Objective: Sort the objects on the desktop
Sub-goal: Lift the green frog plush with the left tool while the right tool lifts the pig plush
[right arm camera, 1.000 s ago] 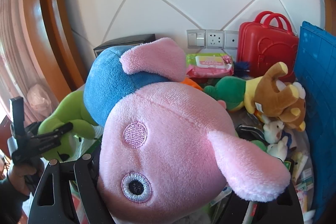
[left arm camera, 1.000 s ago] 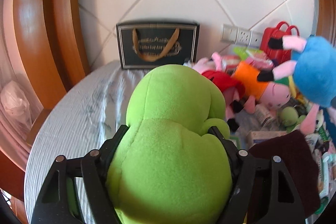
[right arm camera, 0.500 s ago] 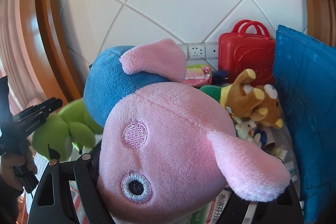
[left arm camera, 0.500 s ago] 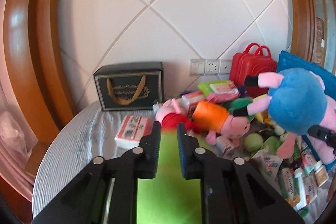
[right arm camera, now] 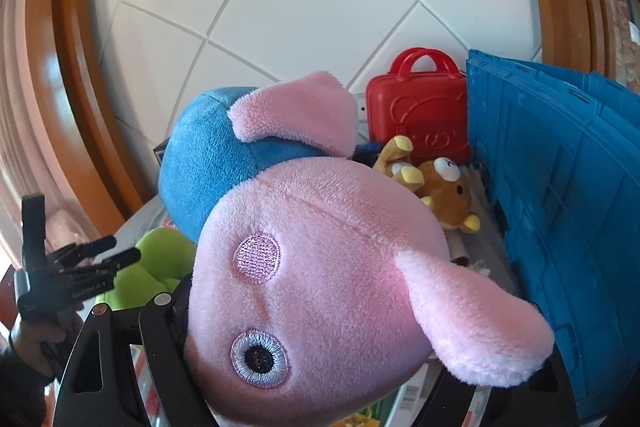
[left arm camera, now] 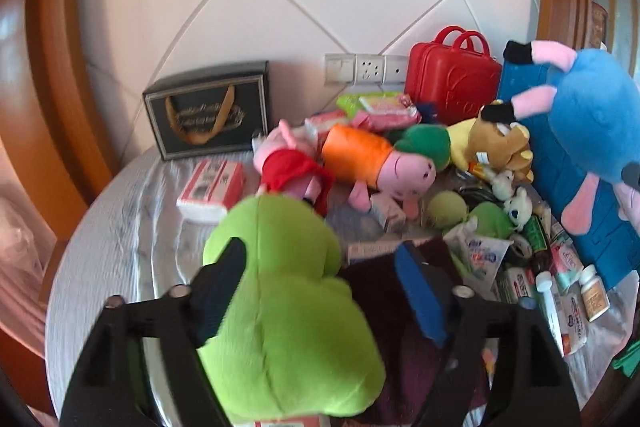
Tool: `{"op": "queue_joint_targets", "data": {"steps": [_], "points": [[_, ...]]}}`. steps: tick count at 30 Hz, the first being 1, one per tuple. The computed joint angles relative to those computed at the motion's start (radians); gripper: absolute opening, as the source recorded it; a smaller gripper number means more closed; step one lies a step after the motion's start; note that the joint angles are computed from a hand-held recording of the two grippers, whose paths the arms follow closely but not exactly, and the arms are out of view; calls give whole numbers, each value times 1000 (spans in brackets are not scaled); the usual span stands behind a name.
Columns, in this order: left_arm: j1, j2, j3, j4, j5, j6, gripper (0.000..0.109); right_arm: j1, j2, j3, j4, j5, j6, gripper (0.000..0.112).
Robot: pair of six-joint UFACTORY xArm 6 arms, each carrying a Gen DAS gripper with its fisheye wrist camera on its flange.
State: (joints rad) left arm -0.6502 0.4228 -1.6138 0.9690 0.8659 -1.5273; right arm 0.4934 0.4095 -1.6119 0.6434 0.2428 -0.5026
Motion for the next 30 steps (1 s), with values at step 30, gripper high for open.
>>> {"op": "queue_joint_targets", "data": {"steps": [30], "points": [[144, -70, 344, -38, -62, -234, 103, 30, 153, -202, -6, 85, -10, 85]]}}
